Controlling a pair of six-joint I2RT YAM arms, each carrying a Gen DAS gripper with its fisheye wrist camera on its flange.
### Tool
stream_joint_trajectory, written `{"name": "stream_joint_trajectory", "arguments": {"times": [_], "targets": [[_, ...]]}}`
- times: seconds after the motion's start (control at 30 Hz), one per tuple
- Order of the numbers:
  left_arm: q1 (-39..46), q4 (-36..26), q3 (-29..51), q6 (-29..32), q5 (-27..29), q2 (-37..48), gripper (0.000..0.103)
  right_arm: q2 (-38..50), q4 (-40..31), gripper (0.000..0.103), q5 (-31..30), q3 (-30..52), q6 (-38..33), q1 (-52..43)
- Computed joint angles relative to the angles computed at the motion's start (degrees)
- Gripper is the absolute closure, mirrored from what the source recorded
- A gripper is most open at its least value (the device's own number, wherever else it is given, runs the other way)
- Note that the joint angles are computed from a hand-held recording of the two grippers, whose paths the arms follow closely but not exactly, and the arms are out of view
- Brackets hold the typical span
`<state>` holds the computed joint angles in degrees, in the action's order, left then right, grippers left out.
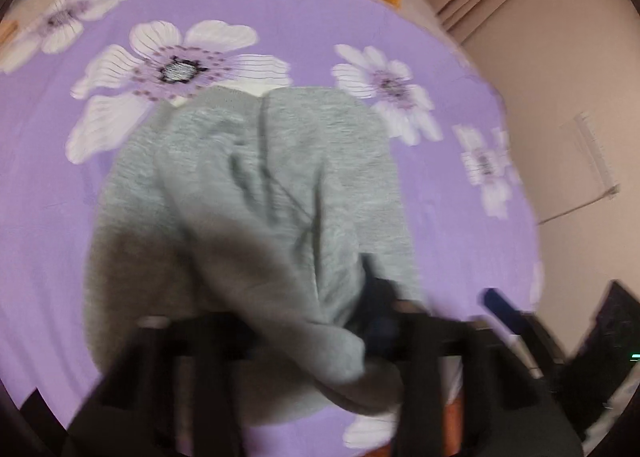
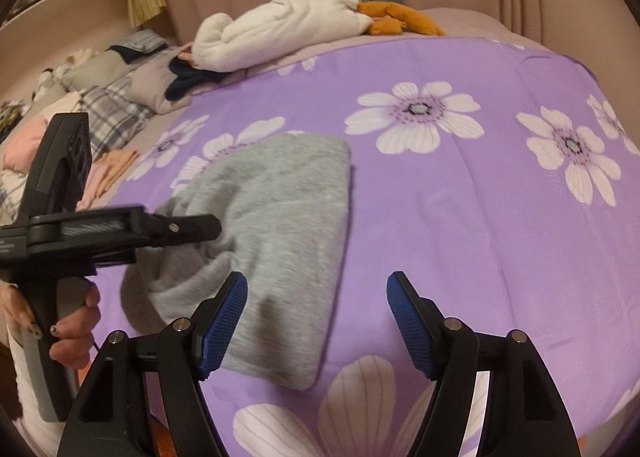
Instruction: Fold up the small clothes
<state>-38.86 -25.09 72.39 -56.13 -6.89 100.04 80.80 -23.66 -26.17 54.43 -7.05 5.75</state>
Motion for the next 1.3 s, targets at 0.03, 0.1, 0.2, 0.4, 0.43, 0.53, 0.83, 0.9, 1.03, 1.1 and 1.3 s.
{"name": "stream_joint_trajectory", "arguments": {"times": [0.03,0.1,0.2,0.4,0.43,0.53,0.83,0.9,1.03,1.1,1.3], "targets": [[-0.3,-0.7,0.3,0.8,-1.1,0.0,0.087,0.2,-0.1,0.031,0.3,0.0,0.1,0.1],[-0.8,1.3,-2.0,1.5,-3.0,-2.3,0.089,0.4,-0.5,0.031,-0.3,0.0,-0.1,-0.5],[-1.9,1.1,-4.0,2.8,-6.2,-6.7,0.09,0.4,-1.4,0.031,-1.3,0.5,0.1,-0.9],[-2.8,-1.3,-7.0,4.8,-10.4,-12.4,0.089,-0.2,-1.9,0.031,-3.9,1.1,0.2,-0.2],[-2.5,-1.0,-8.2,4.8,-9.9,-12.9,0.089,0.3,-1.9,0.031,-3.9,1.3,0.3,0.3],[-0.6,-0.2,-11.5,3.6,-6.6,-12.0,0.087,1.8,-1.4,0.031,-3.5,1.3,1.3,2.1],[-0.6,6.8,-21.4,-1.1,-6.2,-13.0,0.067,5.3,-2.7,0.031,-1.4,1.3,0.8,6.4],[-1.0,6.4,-22.0,-2.0,-7.1,-13.3,0.061,5.7,-2.8,0.031,-1.5,1.5,0.9,6.4],[-1.9,6.8,-23.7,-3.5,-8.0,-14.2,0.05,6.8,-3.1,0.031,-1.9,1.7,1.2,6.4],[-1.7,7.8,-25.3,-4.6,-7.9,-15.2,0.045,7.2,-3.1,0.031,-1.5,1.5,1.5,6.6],[-1.7,5.5,-25.7,-6.2,-9.0,-20.6,0.027,6.7,-4.8,0.03,-3.7,3.2,0.9,4.8]]}}
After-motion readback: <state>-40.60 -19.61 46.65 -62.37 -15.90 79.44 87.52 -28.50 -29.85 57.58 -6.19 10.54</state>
